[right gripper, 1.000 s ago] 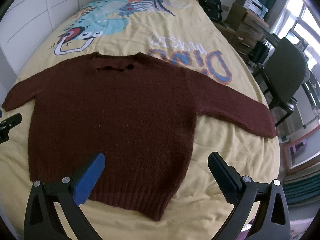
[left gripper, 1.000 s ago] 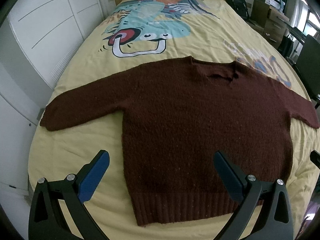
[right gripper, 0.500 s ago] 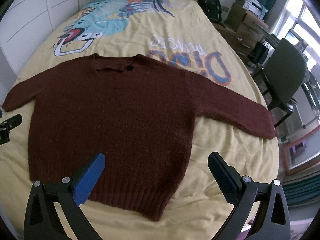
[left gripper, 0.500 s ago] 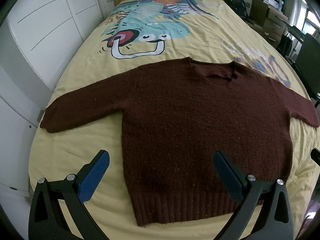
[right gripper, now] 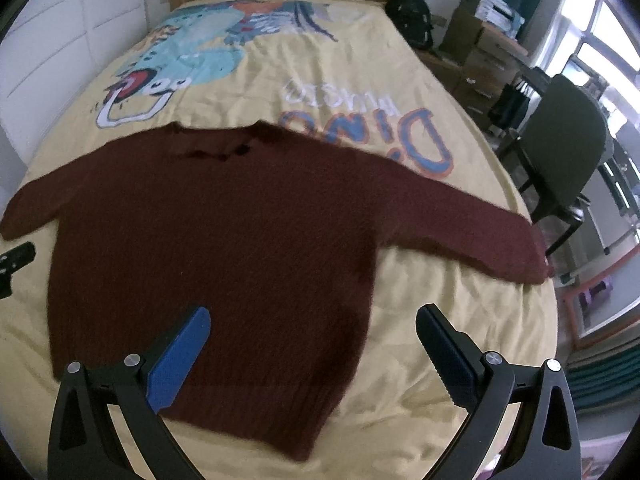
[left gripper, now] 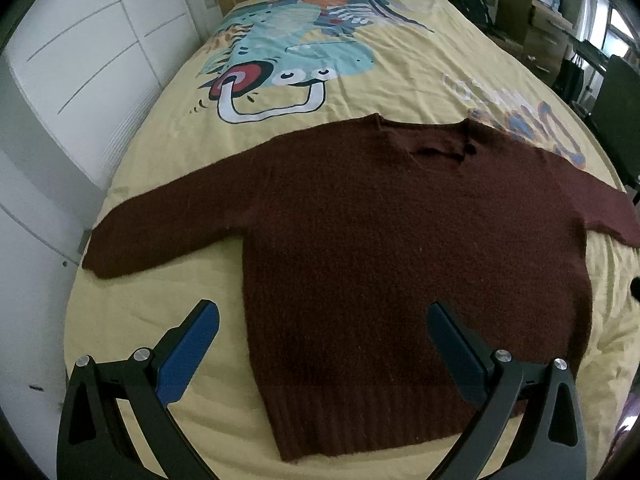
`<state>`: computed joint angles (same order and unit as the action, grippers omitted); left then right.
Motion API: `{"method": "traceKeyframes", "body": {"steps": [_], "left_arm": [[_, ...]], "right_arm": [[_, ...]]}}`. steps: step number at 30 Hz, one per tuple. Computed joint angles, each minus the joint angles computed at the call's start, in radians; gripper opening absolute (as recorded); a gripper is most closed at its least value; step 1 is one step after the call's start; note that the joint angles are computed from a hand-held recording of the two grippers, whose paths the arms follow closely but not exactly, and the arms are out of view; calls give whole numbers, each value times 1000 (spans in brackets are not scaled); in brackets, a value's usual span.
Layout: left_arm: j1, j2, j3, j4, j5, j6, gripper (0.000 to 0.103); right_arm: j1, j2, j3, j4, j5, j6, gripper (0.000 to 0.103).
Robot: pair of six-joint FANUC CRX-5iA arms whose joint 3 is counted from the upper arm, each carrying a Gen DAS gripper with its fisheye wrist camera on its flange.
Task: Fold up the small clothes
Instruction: 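Grasp the cuff of the sleeve nearest the right tool with the right tool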
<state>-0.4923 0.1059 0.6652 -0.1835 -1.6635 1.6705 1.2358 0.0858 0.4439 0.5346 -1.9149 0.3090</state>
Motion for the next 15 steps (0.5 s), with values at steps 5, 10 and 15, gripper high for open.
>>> {"method": "traceKeyframes", "body": {"steps": [5,10,15], "left_arm": [[29,53,37,42,22,-23,102],[34,139,118,41,3,-44,102],[43,187,138,59,14,-49,102]], "right_arm": [[-61,-62,-105,35,7,14,103],[-144,-137,-205,29,9,-1,103],[-251,-226,-342,34,19,-35,103]]}}
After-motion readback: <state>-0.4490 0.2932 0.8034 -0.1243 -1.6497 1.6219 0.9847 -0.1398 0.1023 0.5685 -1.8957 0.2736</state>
